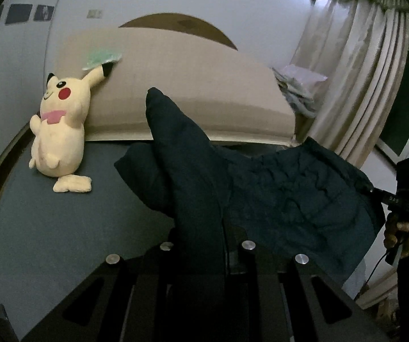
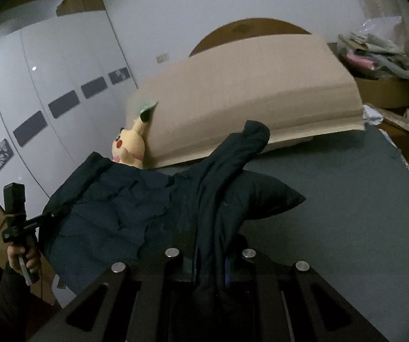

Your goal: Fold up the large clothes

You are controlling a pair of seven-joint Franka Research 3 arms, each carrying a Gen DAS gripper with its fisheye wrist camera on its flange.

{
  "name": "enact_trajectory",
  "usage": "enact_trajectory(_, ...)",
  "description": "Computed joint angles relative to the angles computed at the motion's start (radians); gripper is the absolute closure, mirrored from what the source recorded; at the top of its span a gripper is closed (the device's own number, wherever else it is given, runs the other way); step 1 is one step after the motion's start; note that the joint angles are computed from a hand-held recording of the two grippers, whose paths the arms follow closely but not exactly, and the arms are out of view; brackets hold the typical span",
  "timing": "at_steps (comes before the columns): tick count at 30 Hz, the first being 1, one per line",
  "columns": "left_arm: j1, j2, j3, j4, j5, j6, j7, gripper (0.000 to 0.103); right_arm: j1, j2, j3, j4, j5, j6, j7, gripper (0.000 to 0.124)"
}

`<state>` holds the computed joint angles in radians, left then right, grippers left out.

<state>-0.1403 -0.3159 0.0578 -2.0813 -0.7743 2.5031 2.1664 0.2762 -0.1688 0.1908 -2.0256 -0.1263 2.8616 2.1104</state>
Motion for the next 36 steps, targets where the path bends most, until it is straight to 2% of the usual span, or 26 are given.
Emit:
enact_trajectory(5, -0.018, -0.079, 0.006, -0.138, -0.023, 0.039, 0.021, 0.087, -0.014, -0.055, 0.031, -0.110, -0.025, 0.029, 0.067, 0.111)
enact_trajectory(10, -0.054, -0.159, 0.037, -0.327, -0.047, 0.061, 0.030, 0.087, 0.013, -0.115, 0.024, -0.327, 0.080, 0.119, 0.061, 0.111)
enact_trajectory(13, -0.063, -0.168, 0.045, -0.419, -0.053, 0.071, 0.031, 0.087, 0.018, -0.116, 0.036, -0.417, 0.139, 0.144, 0.057, 0.111)
enact_trajectory(16, -0.072, -0.167, 0.043, -0.498, -0.053, 0.118, 0.025, 0.087, 0.004, -0.099, 0.056, -0.478, 0.171, 0.176, 0.085, 0.111)
enact_trajectory(18, -0.068, -0.130, 0.050, -0.518, -0.048, 0.121, 0.004, 0.084, -0.008, -0.070, 0.068, -0.504, 0.184, 0.185, 0.110, 0.110)
enact_trajectory(19, -0.061, -0.116, 0.048, -0.525, -0.042, 0.116, -0.015, 0.079, 0.003, -0.049, 0.058, -0.509, 0.203, 0.176, 0.111, 0.106)
enact_trajectory(20, -0.049, -0.086, 0.037, -0.533, -0.022, 0.118, -0.039, 0.069, 0.006, -0.040, 0.054, -0.519, 0.212, 0.167, 0.120, 0.096)
enact_trajectory(21, -0.043, -0.079, 0.032, -0.538, -0.018, 0.123, -0.048, 0.063, 0.005, -0.023, 0.054, -0.521, 0.218, 0.158, 0.141, 0.087)
enact_trajectory(22, -0.046, -0.076, 0.036, -0.551, -0.044, 0.143, -0.046, 0.058, -0.019, -0.016, 0.073, -0.532, 0.198, 0.163, 0.199, 0.073)
enact_trajectory(23, -0.043, -0.080, 0.042, -0.555, -0.060, 0.141, -0.056, 0.055, -0.018, -0.028, 0.070, -0.555, 0.193, 0.176, 0.246, 0.067)
enact_trajectory(25, -0.018, -0.100, 0.036, -0.559, -0.035, 0.115, -0.106, 0.052, 0.035, -0.053, 0.031, -0.589, 0.309, 0.209, 0.219, 0.065)
enact_trajectory(26, 0.006, -0.119, 0.031, -0.557, 0.000, 0.090, -0.148, 0.052, 0.017, -0.080, 0.045, -0.598, 0.315, 0.189, 0.243, 0.060)
enact_trajectory(27, 0.018, -0.139, 0.031, -0.559, 0.022, 0.082, -0.171, 0.052, -0.036, -0.115, 0.085, -0.606, 0.249, 0.159, 0.320, 0.060)
enact_trajectory(29, 0.041, -0.195, 0.035, -0.574, 0.053, 0.090, -0.226, 0.052, -0.182, -0.227, 0.213, -0.626, 0.129, 0.099, 0.481, 0.058)
enact_trajectory(31, 0.068, -0.261, 0.038, -0.595, 0.086, 0.124, -0.307, 0.049, -0.270, -0.343, 0.301, -0.642, 0.043, 0.041, 0.600, 0.052)
enact_trajectory(32, 0.093, -0.314, 0.018, -0.620, 0.110, 0.168, -0.370, 0.047, -0.313, -0.418, 0.353, -0.643, -0.035, 0.024, 0.677, 0.046)
enact_trajectory(33, 0.105, -0.351, -0.001, -0.641, 0.135, 0.201, -0.411, 0.046, -0.338, -0.457, 0.391, -0.644, -0.049, 0.023, 0.687, 0.043)
enact_trajectory(35, 0.132, -0.432, -0.077, -0.685, 0.203, 0.274, -0.484, 0.044, -0.383, -0.503, 0.483, -0.609, -0.127, 0.023, 0.724, 0.033)
enact_trajectory(36, 0.123, -0.454, -0.095, -0.699, 0.221, 0.296, -0.499, 0.043, -0.399, -0.507, 0.517, -0.594, -0.154, 0.030, 0.736, 0.032)
